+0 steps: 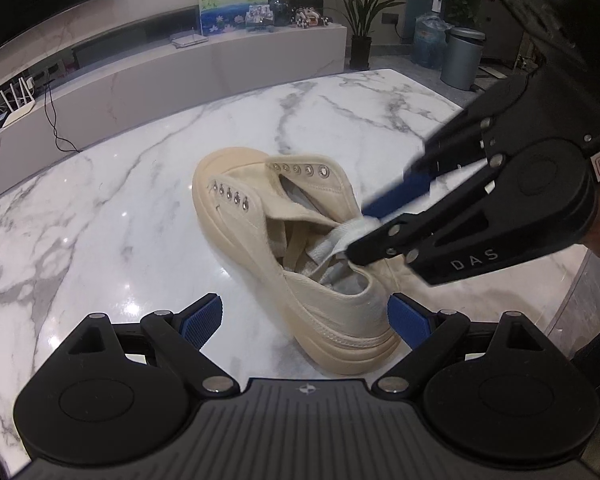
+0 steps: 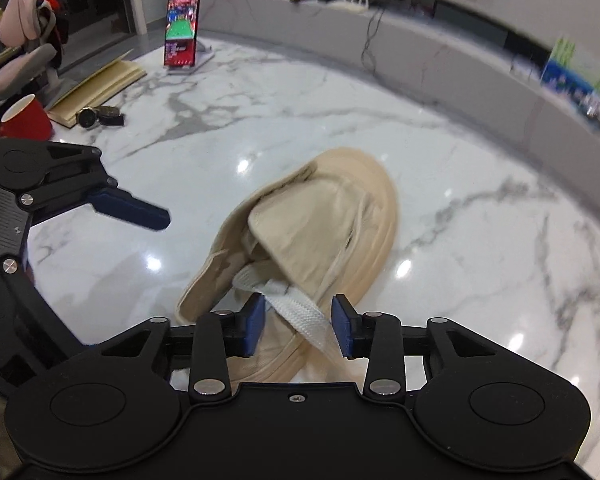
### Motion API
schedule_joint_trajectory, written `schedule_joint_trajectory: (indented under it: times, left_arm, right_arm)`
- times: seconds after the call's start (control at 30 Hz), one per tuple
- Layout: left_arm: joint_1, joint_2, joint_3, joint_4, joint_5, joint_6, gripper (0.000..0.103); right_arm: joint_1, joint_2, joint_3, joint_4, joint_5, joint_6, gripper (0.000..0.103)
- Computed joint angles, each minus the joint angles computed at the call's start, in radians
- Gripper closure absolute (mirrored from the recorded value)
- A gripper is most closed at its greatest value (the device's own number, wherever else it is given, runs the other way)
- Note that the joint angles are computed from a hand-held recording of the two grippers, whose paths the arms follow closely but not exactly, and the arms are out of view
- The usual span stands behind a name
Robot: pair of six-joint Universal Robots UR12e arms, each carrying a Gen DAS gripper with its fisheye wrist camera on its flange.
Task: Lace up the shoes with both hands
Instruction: 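Pull the white lace out of the sneaker with the right gripper, then grasp the lace with the left gripper while the right gripper holds its end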
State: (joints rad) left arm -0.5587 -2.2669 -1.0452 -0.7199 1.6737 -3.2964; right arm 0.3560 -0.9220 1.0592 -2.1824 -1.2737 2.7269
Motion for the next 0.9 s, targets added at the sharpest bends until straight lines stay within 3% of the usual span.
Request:
schedule_joint_trajectory:
  times: [0.1, 0.17, 0.3, 0.5, 0.9]
  left_arm:
    - [-0.001, 0.0, 0.001, 0.001, 0.002, 0.0, 0.013]
    - [-0.001, -0.001, 0.003, 0.001, 0.002, 0.002, 0.013]
    - [-0.003, -0.004, 0.007, 0.0, -0.001, 0.007, 0.013]
    - [-0.004, -0.008, 0.011, 0.003, -0.001, 0.018, 0.013]
    - [0.003, -0.008, 0.011, 0.035, -0.006, -0.006, 0.013]
  right_arm:
    - [0.0, -0.006, 0.006, -0.005, -0.01, 0.005, 0.098]
    - [-0.002, -0.016, 0.016, -0.016, -0.004, 0.01, 0.099]
    - [-0.013, -0.045, 0.043, -0.023, 0.068, -0.012, 0.099]
    - [-0.04, -0.069, 0.049, 0.073, 0.258, -0.097, 0.099]
    - [-0.062, -0.103, 0.08, 0.077, 0.368, -0.14, 0.099]
